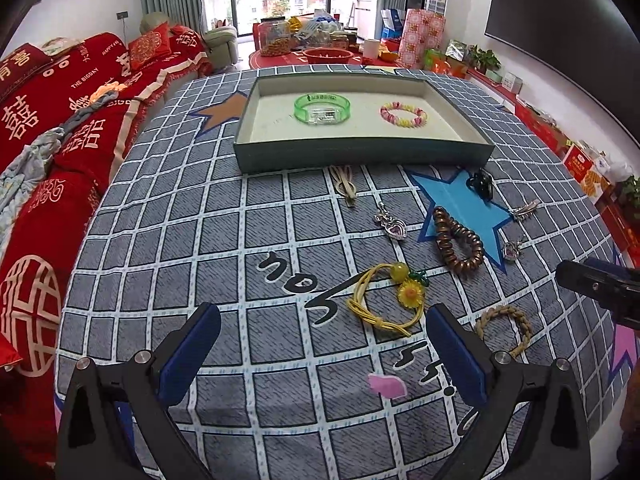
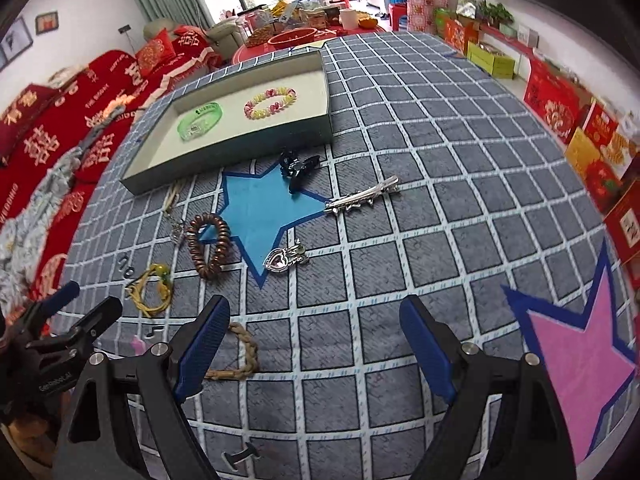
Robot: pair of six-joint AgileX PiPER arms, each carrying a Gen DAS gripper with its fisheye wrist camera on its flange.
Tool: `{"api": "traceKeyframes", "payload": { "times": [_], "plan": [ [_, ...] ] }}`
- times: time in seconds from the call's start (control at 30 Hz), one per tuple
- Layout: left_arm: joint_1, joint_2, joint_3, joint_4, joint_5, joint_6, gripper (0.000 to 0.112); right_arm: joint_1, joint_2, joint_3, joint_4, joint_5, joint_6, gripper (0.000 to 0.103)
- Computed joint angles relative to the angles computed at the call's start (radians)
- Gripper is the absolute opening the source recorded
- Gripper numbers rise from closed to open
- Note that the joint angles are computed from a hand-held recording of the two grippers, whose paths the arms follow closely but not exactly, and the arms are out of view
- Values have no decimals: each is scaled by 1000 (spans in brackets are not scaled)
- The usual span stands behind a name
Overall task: Organize jewelry
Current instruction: 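Withdraw both tools from the box lid back over the table, then grasp the yellow cord with flower charm with the left tool while the right tool reaches the heart pendant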
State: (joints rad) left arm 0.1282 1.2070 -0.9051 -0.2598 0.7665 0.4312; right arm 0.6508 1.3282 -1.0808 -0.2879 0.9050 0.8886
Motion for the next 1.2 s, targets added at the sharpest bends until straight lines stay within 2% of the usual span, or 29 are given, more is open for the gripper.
{"api": "traceKeyframes", "payload": {
  "times": [0.17,0.47,0.53,0.73,0.8,1.0,1.07,1.13,1.17,1.2],
  "plan": [
    [-25,16,-1,-5,3,6,103,-3,53,-19,12,-11,-29,89],
    [-87,71,-4,80,-50,-101,103,-17,160,-62,-6,-24,-55,87],
    [-95,76,-3,92,-59,-109,103,-15,179,-75,-16,-22,-60,81],
    [-122,100,-6,136,-63,-154,98,30,229,-116,-101,19,-26,77],
    [-123,95,-2,121,-63,-139,94,44,238,-122,-122,30,-20,76],
    [-131,92,-29,121,-49,-126,94,48,231,-114,-128,21,-23,76],
    [-134,102,-41,113,-43,-117,94,53,229,-109,-138,19,-13,73],
    [-141,113,-49,115,-40,-118,93,57,222,-103,-149,16,1,64],
    [-144,117,-50,111,-35,-114,82,57,220,-102,-151,14,2,61],
    [-145,128,-56,105,-25,-107,76,59,218,-101,-153,14,4,56]
  ]
}}
